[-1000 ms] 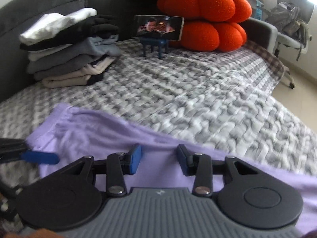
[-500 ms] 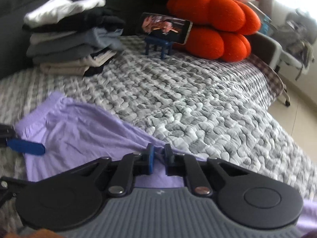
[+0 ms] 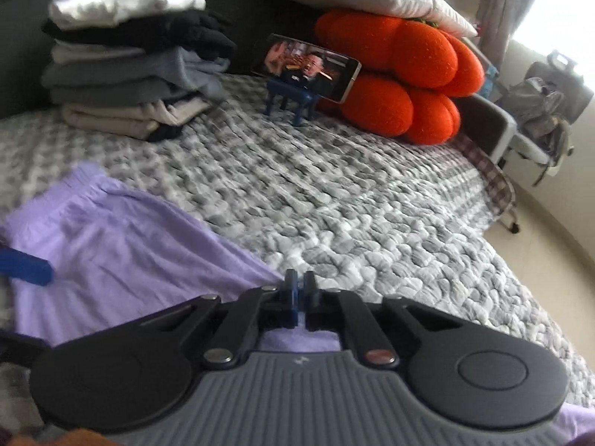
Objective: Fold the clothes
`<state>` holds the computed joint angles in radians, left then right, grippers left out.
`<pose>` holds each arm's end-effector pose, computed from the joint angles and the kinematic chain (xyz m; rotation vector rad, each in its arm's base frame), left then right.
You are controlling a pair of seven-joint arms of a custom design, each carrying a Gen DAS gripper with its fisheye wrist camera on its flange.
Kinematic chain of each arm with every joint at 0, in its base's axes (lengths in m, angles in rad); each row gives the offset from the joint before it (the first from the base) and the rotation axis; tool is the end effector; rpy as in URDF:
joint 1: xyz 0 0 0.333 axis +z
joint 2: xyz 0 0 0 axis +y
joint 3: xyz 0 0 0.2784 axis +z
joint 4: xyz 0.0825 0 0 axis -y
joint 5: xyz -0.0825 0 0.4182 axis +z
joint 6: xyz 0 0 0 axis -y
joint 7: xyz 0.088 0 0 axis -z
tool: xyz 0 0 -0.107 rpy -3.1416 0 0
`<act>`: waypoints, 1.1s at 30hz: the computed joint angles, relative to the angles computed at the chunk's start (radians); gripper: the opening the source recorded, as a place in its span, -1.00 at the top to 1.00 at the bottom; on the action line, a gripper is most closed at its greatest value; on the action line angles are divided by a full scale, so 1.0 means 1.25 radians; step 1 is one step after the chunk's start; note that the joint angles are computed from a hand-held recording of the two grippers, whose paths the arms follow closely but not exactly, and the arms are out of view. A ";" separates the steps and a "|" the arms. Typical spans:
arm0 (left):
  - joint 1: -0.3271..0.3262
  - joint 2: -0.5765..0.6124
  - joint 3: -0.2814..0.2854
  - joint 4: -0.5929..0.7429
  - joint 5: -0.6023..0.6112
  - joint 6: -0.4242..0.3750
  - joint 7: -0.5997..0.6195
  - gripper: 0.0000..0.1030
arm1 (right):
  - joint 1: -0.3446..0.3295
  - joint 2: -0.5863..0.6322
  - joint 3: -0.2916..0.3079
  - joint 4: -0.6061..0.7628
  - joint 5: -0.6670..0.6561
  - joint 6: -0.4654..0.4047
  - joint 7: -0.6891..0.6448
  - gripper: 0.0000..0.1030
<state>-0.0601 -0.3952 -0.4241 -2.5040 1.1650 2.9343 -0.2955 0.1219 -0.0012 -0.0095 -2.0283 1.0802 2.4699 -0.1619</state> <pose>0.4101 -0.2809 0.4110 -1.9209 1.4616 -1.1003 0.6151 0.0674 0.4412 -2.2127 0.5196 -0.5024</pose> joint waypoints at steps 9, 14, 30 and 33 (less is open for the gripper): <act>-0.001 -0.008 0.000 -0.005 -0.002 -0.003 -0.010 -0.35 | 0.002 -0.018 -0.004 -0.010 -0.085 -0.042 0.031 0.77; -0.001 -0.008 0.000 -0.005 -0.004 -0.004 -0.007 -0.35 | 0.004 -0.005 -0.002 0.007 -0.109 -0.044 0.071 0.75; -0.002 -0.006 0.001 -0.005 -0.016 -0.002 0.008 -0.35 | 0.024 -0.009 0.014 -0.020 -0.083 0.047 0.070 1.00; -0.003 -0.007 0.001 -0.006 -0.021 -0.002 0.014 -0.35 | 0.040 -0.009 0.023 -0.033 -0.055 0.112 0.026 1.00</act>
<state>-0.0642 -0.4039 -0.4230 -2.5109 1.1383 2.9315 -0.2777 0.1714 -0.0129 0.0199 -2.0700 1.0119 2.6094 -0.1299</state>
